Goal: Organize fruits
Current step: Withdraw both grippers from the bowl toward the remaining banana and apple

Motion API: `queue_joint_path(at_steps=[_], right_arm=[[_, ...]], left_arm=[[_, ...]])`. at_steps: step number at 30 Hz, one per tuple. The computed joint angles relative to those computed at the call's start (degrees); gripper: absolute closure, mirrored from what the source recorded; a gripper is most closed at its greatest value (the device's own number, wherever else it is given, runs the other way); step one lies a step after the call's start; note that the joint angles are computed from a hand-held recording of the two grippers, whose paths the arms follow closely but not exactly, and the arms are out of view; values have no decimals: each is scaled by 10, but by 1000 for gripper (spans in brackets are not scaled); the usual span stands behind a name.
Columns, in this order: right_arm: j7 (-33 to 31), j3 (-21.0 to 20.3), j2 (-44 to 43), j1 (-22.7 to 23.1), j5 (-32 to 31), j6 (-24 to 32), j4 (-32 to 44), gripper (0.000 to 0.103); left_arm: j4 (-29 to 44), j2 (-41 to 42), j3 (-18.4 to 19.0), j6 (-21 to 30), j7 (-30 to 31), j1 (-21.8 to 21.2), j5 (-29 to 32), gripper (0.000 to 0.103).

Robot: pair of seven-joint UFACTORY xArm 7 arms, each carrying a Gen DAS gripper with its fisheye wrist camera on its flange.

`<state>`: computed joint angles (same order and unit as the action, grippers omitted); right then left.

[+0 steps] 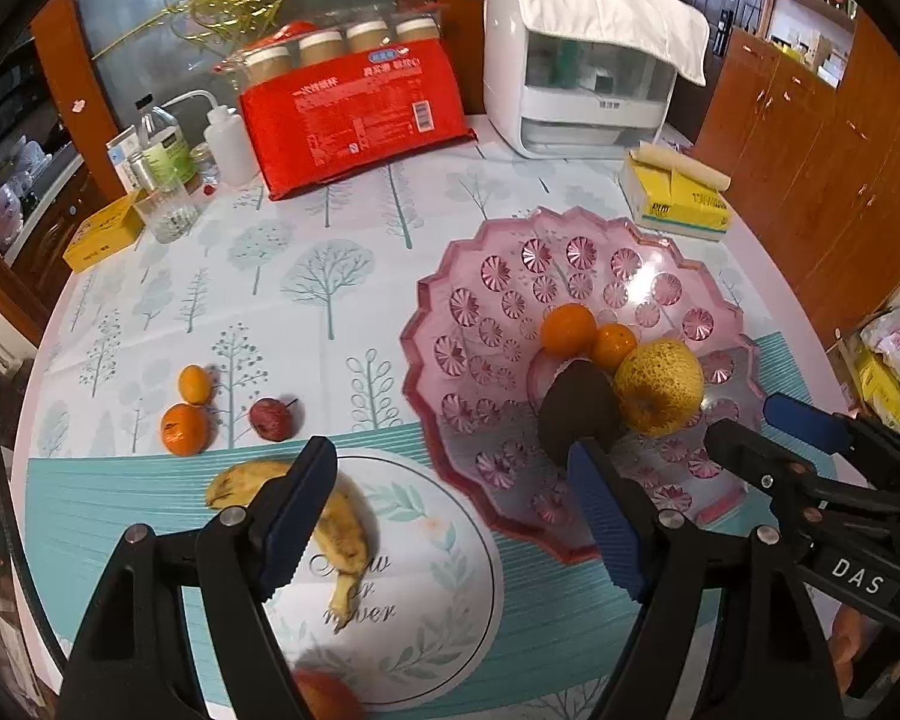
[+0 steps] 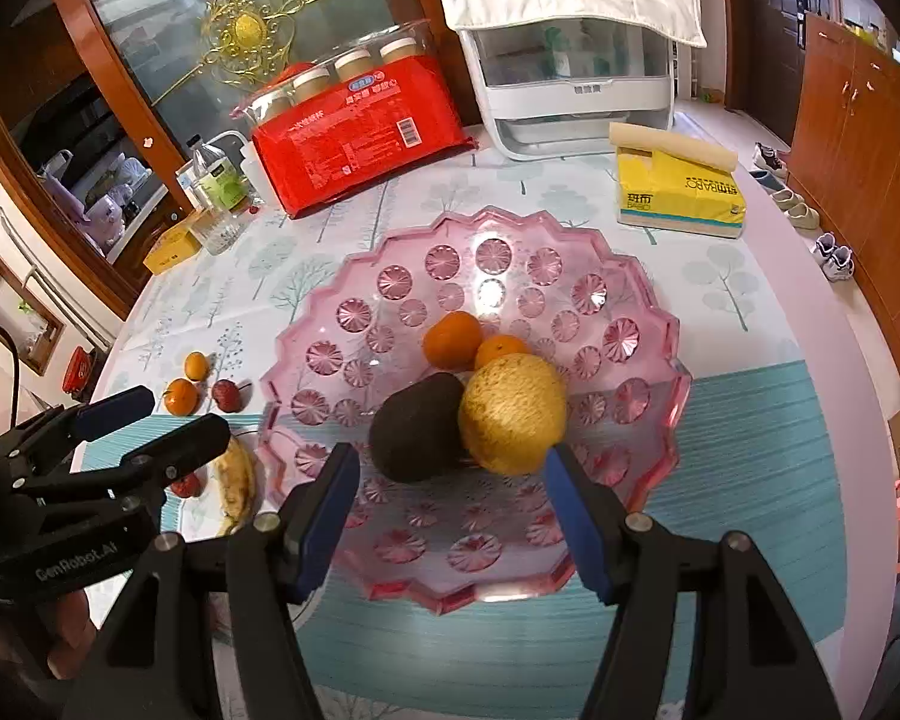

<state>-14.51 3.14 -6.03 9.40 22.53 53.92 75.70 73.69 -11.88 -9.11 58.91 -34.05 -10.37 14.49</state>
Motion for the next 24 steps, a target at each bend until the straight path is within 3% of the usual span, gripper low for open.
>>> queue_joint_path(at_steps=[10, 24], right_arm=[[75, 18, -65, 18, -40, -26, -32, 38], [301, 101, -146, 65, -175, -68, -57, 38]], left_arm=[[-63, -119, 20, -12, 46, 24, -30, 25], [-134, -308, 111, 12, 223, 108, -84, 22]])
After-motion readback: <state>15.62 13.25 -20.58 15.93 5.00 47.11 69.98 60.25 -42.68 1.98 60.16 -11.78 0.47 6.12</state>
